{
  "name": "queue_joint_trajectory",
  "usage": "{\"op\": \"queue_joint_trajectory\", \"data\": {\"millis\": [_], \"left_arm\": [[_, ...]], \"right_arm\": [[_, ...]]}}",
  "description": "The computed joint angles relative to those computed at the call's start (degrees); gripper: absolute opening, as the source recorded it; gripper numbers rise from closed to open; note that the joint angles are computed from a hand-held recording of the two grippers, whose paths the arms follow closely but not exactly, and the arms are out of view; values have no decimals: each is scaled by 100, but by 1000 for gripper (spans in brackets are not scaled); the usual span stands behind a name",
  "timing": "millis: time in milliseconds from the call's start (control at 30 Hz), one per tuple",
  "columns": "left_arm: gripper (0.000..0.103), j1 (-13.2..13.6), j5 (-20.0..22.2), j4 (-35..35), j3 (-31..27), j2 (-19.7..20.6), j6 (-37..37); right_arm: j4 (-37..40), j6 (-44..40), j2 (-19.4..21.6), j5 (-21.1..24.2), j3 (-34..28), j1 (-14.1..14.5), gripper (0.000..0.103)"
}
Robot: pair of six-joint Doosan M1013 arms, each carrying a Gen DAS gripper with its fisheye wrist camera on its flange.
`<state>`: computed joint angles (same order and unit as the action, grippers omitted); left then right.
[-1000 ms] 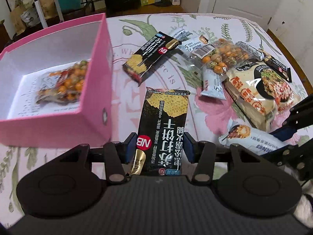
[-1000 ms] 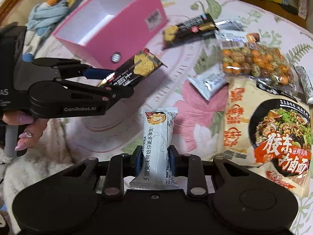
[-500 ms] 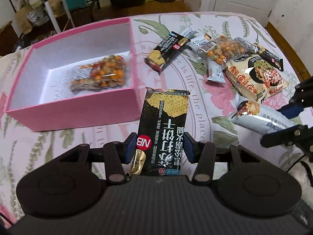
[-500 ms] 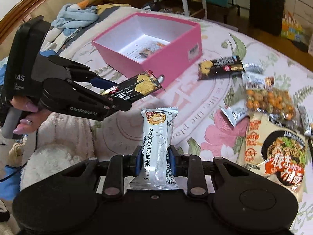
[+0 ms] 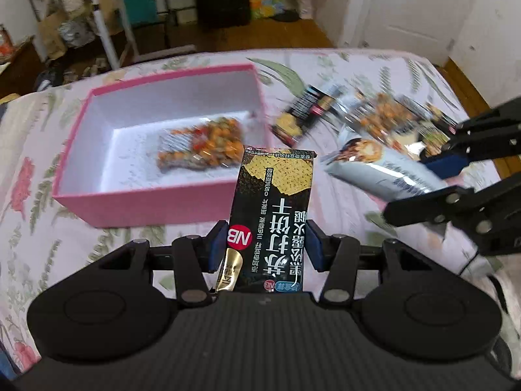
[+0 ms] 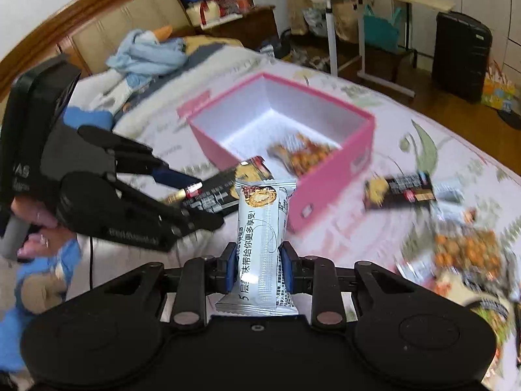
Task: Organize snacks
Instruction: 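Carry the biscuit packet and wafer bar over the pink box with both tools, then open both tools to drop the packet and bar into the box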
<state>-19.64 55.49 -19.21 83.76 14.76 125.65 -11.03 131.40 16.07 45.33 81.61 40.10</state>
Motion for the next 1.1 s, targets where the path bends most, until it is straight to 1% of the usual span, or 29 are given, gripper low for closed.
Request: {"op": "queue_joint_trajectory", "data": {"millis": [133,267,367,433,500,567,633,667,800,867,900,933,967,1000,1033,1067,1100], "left_arm": [[49,37,-390,238,-225,198,-433],[49,83,-592,568,-597,531,-926],[49,177,-740,425,-866,831,-1104],[49,212,-1059,359,-923,1003,-1278],[49,242,-989,370,-1090,1212,-1489],[49,278,-881,352,-1328,1460,-1671],[49,279,-891,536,-1460,1624,-1902],[49,282,-897,614,-1520,1695,-1993],[49,307,-566,763,-1889,2015,-2400],[51,305,-568,821,-1911,2067,-2538],[52,294,-658,868,-1855,2045,-2587],[53,286,-755,870,-1787,2008,-2524],[55,278,-811,899,-1738,1971,-2453],[57,266,-878,915,-1660,1914,-2380],[60,258,-951,901,-1579,1850,-2305],[63,248,-972,914,-1529,1799,-2280],[62,236,-950,933,-1493,1751,-2255]], "right_arm": [[-88,148,316,-152,-304,-120,32],[-194,186,630,-165,-634,-262,32],[-173,45,893,-157,-887,-382,32],[-230,-44,1078,-71,-1053,-428,32],[-344,-92,1256,-24,-1177,-466,32],[-250,-227,1415,9,-1301,-525,32],[-276,-225,1575,54,-1442,-560,32],[-170,-284,1663,89,-1536,-593,32],[111,-278,1951,175,-1828,-701,33],[295,-238,1978,-49,-1782,-754,35],[399,-195,1959,-180,-1720,-780,37],[558,-195,1935,-292,-1664,-810,45],[635,-158,1890,-415,-1587,-825,47],[626,-116,1820,-570,-1480,-822,47],[651,-179,1743,-710,-1373,-819,49],[666,-269,1671,-758,-1295,-814,49],[639,-312,1589,-760,-1219,-801,49]]}}
